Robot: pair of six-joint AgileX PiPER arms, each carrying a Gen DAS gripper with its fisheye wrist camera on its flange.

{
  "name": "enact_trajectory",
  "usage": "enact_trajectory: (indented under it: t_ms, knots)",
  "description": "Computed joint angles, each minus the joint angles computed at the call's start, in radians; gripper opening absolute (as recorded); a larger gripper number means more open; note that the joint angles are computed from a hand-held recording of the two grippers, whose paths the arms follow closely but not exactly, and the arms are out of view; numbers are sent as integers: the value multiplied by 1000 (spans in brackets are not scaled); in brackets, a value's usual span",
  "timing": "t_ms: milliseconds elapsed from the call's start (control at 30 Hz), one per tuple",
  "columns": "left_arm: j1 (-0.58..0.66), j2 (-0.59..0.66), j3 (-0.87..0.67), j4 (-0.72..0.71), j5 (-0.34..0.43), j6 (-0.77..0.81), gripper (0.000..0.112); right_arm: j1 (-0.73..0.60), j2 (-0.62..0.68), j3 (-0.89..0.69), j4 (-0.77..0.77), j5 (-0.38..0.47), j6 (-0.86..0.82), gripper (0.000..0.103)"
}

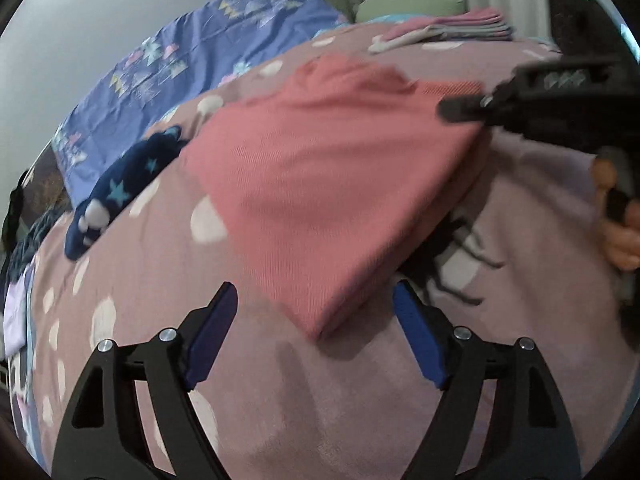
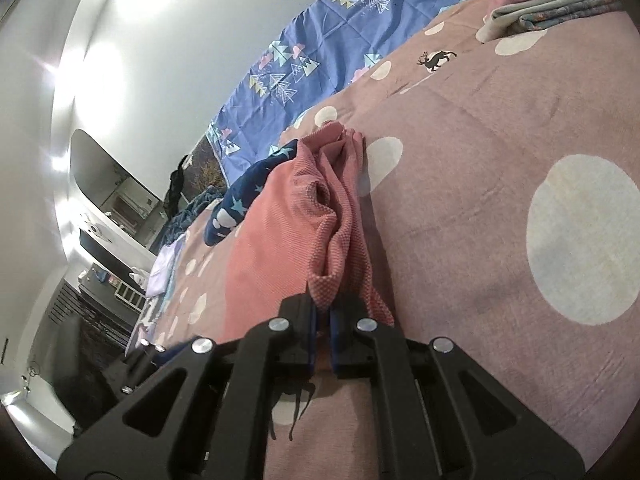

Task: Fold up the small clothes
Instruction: 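Release the shirt with both tools and pull them back from the folded bundle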

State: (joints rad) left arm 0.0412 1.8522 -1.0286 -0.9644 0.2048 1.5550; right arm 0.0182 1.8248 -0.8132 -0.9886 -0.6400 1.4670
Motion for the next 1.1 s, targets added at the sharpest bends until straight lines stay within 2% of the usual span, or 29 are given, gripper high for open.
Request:
enact_trajectory:
  t_ms: [133, 233, 300, 367, 433, 500, 600, 700, 800, 833, 867, 900, 933, 1033, 1100]
  knots:
    - [34, 25, -38, -109, 58, 19, 80, -31, 30, -5, -21, -73, 35, 5]
    - [48, 25, -30, -245, 91, 135, 80, -48, 44, -2, -30, -125, 50, 5]
    - [36, 35, -26, -317, 41, 211, 80, -58, 55, -3, -35, -159, 56, 5]
    - [17, 52, -25, -393, -59, 273, 80, -61, 56, -3, -36, -173, 58, 5]
    - [36, 60, -36, -345, -71, 197, 82, -65, 57, 0, -34, -182, 58, 5]
    - [74, 59, -40, -314, -41, 131, 82, -64, 50, 3, -42, -175, 64, 5]
    - [114, 48, -23, -377, 2, 199, 75, -48, 19, 23, -53, -109, 48, 5]
    - [103, 41, -4, -400, 1, 249, 62, -31, 11, 31, -57, -51, 39, 6]
    - [99, 34, 4, -366, 20, 233, 48, -24, 1, 37, -47, -12, 32, 9]
    - [105, 32, 2, -326, 44, 195, 38, -18, -11, 47, -26, 6, 12, 9]
    - [121, 27, -7, -247, 99, 117, 27, -11, -27, 60, 5, 25, -21, 12]
    - [136, 23, -15, -197, 148, 63, 21, -3, -43, 70, 28, 42, -46, 13]
    - [163, 15, -31, -141, 235, -1, 12, 10, -69, 81, 49, 73, -75, 13]
    - [212, -25, -51, -167, 379, -3, 10, 43, -116, 75, 43, 116, -117, 13]
    - [212, -41, -72, -221, 407, 30, 10, 81, -140, 37, -6, 155, -124, 14]
